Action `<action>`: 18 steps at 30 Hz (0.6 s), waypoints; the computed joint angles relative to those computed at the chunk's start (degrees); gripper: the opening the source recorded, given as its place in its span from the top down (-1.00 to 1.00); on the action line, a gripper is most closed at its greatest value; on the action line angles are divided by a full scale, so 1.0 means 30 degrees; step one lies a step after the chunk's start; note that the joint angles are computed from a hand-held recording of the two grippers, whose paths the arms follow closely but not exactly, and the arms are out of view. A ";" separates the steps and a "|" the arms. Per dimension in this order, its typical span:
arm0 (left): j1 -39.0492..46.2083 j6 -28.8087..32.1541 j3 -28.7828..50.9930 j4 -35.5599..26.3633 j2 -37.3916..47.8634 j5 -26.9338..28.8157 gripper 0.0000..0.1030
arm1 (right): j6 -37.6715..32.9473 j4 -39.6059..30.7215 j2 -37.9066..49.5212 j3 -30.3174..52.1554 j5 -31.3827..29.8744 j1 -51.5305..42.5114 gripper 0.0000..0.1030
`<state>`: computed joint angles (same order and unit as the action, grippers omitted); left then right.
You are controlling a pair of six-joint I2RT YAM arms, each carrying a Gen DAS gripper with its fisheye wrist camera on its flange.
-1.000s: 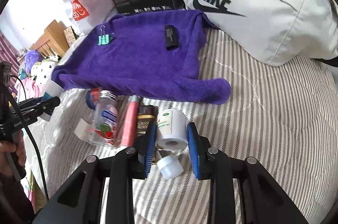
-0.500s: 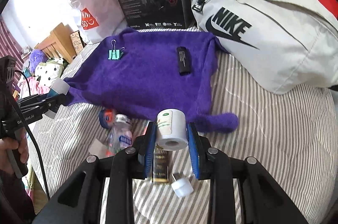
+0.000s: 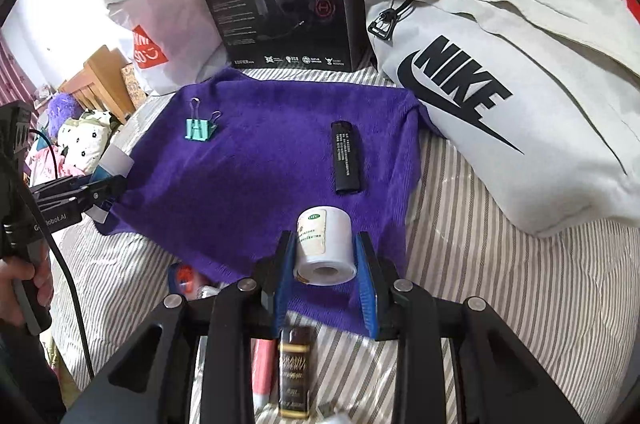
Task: Organize rigid objects
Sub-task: 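Carry the deodorant stick and white bottle onto the purple towel with both tools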
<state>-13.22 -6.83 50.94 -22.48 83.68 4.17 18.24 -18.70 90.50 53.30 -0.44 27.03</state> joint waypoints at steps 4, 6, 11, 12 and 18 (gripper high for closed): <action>0.0144 0.0034 0.0940 0.0516 0.1685 0.0149 0.33 | -0.0272 0.0005 0.1474 0.0882 0.0110 -0.0163 0.43; 0.0177 -0.0008 0.1364 0.0775 0.2516 0.0211 0.33 | -0.0436 0.0048 0.2020 0.1163 0.0240 -0.0232 0.43; 0.0126 -0.0053 0.2296 0.1090 0.4199 0.0295 0.33 | -0.0692 0.0352 0.3141 0.1716 0.0097 -0.0567 0.43; 0.0074 -0.0016 0.2448 0.1129 0.4493 0.0229 0.33 | -0.0759 0.0388 0.3274 0.1800 0.0087 -0.0581 0.43; -0.0080 0.0035 0.2926 0.1355 0.5590 -0.0165 0.33 | -0.1109 0.0827 0.4214 0.2150 0.0252 -0.0395 0.43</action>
<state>-13.46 -6.72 59.72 -18.41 100.45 3.68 14.91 -16.22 103.14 59.75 0.32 25.84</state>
